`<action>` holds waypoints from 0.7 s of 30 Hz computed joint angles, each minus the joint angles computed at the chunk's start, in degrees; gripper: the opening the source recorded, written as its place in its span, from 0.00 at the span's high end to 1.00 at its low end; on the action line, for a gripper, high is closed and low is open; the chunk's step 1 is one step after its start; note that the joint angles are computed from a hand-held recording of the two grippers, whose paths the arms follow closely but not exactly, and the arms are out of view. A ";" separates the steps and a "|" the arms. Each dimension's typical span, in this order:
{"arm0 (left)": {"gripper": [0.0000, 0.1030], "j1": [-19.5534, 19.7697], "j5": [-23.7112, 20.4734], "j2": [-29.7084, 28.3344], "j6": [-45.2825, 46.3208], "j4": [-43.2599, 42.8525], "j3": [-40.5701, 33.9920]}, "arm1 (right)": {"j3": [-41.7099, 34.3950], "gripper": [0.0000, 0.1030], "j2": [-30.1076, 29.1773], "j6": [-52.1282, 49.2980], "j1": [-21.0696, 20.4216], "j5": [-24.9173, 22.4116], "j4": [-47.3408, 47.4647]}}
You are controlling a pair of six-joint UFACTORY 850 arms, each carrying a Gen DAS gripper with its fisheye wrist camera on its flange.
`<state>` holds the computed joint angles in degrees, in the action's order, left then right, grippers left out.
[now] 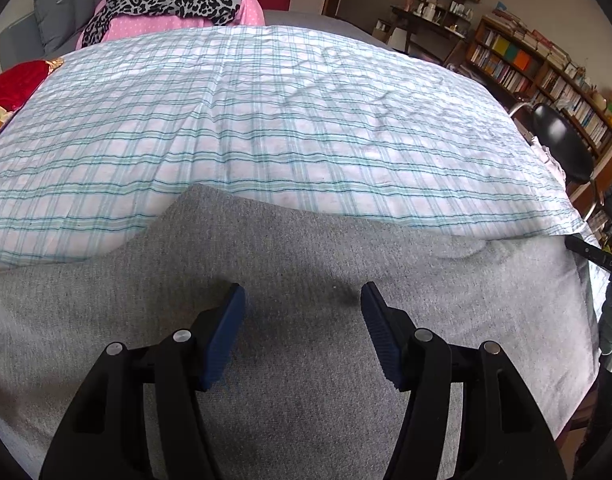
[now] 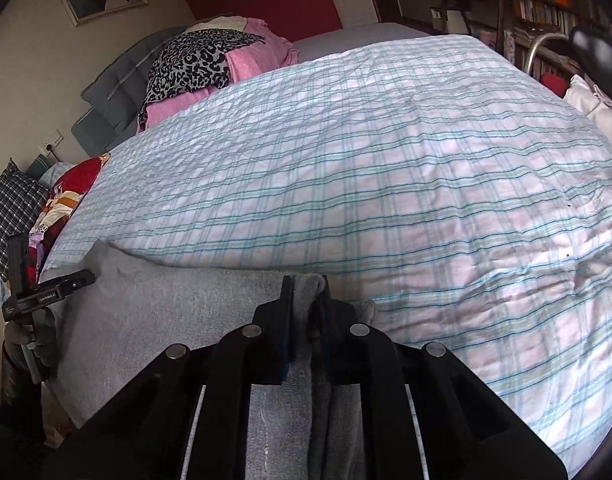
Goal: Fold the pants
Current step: 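Lift the pinched edge with the right gripper and fold it over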
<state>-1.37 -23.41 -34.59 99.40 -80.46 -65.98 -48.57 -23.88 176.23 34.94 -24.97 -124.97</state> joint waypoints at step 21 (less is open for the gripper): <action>0.40 -1.83 -2.47 5.24 16.34 -12.07 8.45 | -0.38 0.61 0.70 -25.03 14.91 -18.38 31.24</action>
<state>-3.20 -25.88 -29.35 115.74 -92.53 -57.53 -48.94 -23.18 151.20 49.85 -43.35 -93.73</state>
